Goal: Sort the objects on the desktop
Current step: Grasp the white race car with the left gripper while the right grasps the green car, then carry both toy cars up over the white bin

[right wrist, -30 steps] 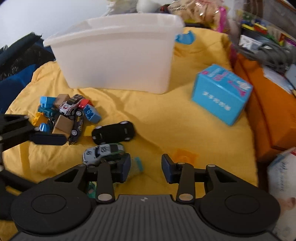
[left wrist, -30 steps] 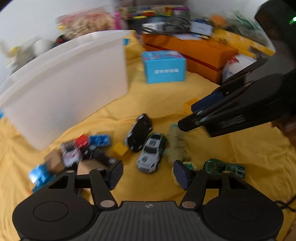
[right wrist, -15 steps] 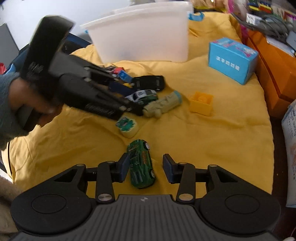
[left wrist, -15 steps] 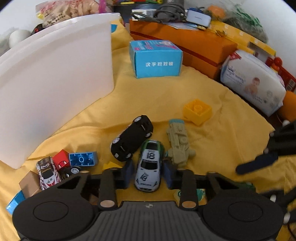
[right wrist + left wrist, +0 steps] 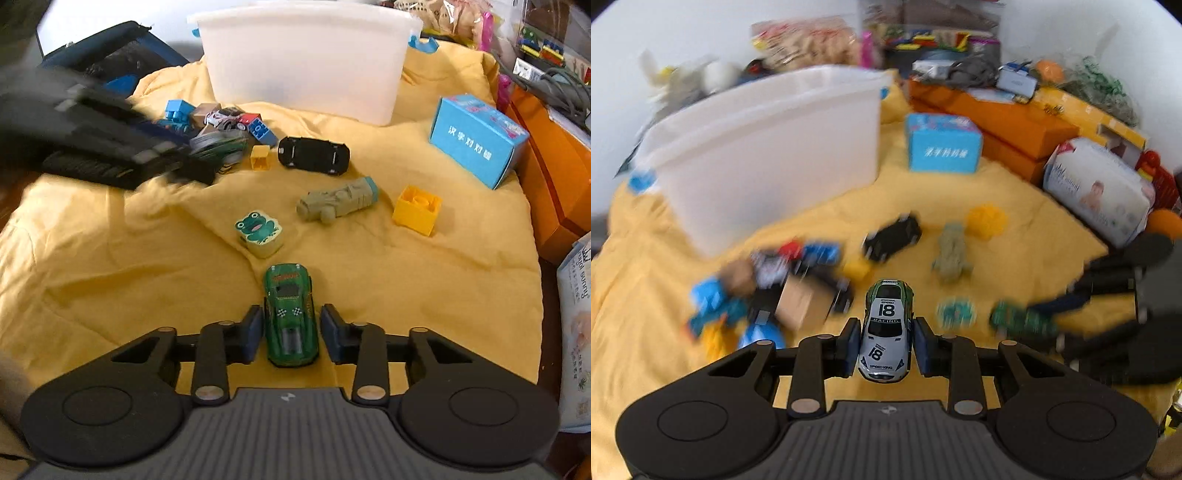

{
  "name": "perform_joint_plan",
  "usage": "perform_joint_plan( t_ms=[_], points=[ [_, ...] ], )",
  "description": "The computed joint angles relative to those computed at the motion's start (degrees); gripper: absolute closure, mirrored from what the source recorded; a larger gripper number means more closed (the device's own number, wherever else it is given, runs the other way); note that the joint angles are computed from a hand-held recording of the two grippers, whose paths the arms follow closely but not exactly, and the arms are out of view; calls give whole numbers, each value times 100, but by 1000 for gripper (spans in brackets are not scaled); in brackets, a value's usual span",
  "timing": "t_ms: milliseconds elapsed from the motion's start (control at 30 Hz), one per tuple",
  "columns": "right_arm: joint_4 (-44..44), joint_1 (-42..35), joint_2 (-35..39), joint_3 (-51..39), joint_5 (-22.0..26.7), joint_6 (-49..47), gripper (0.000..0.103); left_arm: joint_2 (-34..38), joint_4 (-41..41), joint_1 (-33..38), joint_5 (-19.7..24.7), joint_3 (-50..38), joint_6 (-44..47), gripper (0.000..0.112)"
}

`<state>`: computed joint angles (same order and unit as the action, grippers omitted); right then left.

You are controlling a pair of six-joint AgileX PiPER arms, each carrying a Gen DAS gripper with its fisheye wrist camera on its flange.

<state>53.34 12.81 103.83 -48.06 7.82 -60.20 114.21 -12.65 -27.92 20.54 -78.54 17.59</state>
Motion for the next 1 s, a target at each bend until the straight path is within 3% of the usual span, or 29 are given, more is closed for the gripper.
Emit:
perform_joint_plan(
  t_ms=[167,267,467,567,667,833,1000],
  points=[
    [-702,107,-7,-83,-3,534,69,-323,517,-11,-346,892,-979,78],
    [-615,145,-151,-70,21,404,70,-381,510,-15,-476,1177,-1180,78],
    [-806,173,-71,-107,16,646,70,-351,1275,-115,-1039,1501,-1959,78],
    [-1254,202,-156,-107,42,1072,70,-485,676,-44,-1065,1488,-1354,79],
    [-1488,174,-365,-167,69,1294,70,-709,820,35,-1067,1299,-1368,79],
    [-1060,207,-757,-385,-254,856,70,-944,1196,203,-1102,651,-1494,79],
    [1068,181,-634,-1095,-456,-1416,70,-532,1910,304,-888,-610,-1700,79]
  ],
)
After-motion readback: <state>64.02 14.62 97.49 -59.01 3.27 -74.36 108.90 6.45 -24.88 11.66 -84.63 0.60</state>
